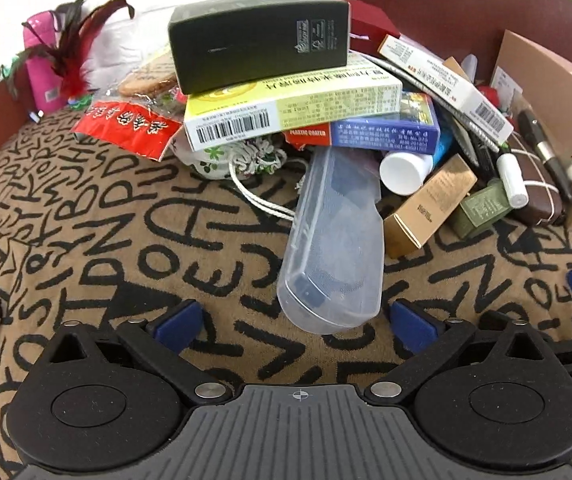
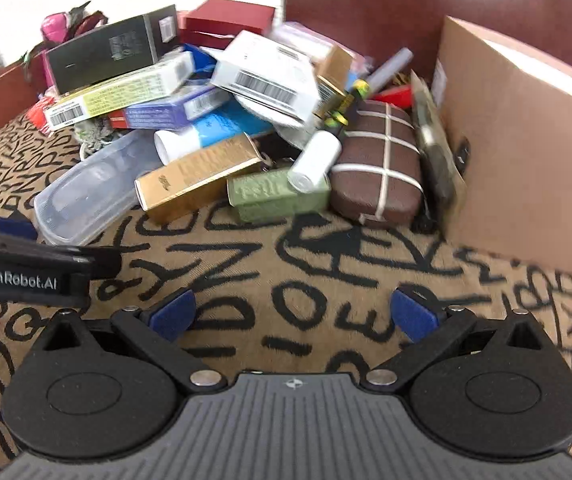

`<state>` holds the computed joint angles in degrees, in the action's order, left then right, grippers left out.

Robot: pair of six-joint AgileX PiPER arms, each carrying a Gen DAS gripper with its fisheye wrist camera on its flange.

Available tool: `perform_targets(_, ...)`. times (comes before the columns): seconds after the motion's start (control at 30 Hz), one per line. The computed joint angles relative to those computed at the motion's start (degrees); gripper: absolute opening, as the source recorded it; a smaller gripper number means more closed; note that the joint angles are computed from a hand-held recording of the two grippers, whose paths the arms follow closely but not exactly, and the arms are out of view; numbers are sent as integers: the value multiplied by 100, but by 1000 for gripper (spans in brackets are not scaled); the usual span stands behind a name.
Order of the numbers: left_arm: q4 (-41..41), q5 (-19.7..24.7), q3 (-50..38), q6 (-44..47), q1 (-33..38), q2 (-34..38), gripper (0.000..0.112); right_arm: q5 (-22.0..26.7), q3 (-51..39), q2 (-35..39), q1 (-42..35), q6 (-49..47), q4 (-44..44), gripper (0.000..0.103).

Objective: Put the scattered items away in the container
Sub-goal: 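Reach the left gripper to the clear glasses case and close on it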

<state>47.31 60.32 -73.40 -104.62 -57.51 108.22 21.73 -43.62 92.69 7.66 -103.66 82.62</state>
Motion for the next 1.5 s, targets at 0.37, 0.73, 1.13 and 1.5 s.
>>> perform_targets(0.37,83,-1522,743,-22,429,-749,63,1145,-269,162,319,-260,-489,92)
perform_targets(0.73,-938,-2508,798,1739,1246,-923,46,1275,-511,335,878,-155,-452,62)
perform_targets(1.13,-921,-2460,717,926,126,-806,49,2272,505,-872,-426,-50,-1808,52)
perform_targets(1.5,-281,-1546,515,-207,-848,-815,90,3248,645,-1761,-2030,797,-2686,64)
